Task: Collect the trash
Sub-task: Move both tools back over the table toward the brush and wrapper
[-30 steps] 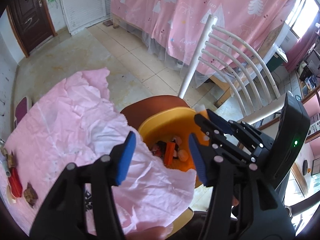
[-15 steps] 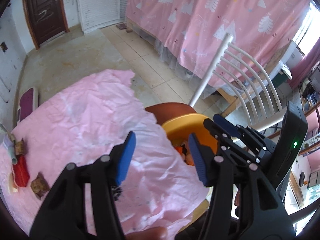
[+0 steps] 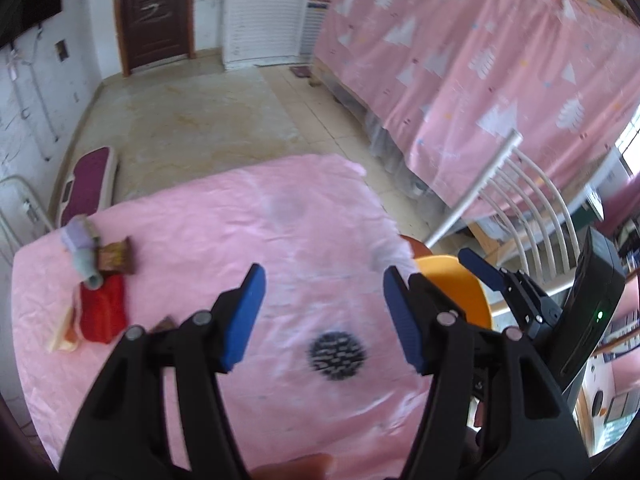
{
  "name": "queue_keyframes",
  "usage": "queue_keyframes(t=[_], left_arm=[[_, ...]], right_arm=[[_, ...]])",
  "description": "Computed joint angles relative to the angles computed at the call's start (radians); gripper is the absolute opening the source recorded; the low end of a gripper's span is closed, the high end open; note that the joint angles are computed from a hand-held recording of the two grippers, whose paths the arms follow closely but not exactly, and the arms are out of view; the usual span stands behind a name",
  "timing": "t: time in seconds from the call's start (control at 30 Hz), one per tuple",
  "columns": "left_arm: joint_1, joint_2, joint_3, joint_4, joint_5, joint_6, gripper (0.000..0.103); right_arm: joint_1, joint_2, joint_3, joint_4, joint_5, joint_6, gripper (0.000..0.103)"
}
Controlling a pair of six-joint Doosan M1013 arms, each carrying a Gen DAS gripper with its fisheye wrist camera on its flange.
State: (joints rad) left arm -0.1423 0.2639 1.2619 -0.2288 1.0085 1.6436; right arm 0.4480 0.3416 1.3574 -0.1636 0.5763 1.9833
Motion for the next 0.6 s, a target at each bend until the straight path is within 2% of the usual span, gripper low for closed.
queue_keyframes(t=[0.47, 0.6], left_arm=[[0.126, -0.044, 0.061, 0.051, -0.048, -0.085, 0.060], [0.155, -0.046, 0.075, 0.103, -0.055, -0.149, 0.060]], right_arm=[[0.103, 0.118, -0.177, 0.089, 0.100, -0.165, 0.066], [0.122, 0.145, -0.214, 0.116, 0.128, -0.208, 0.066]])
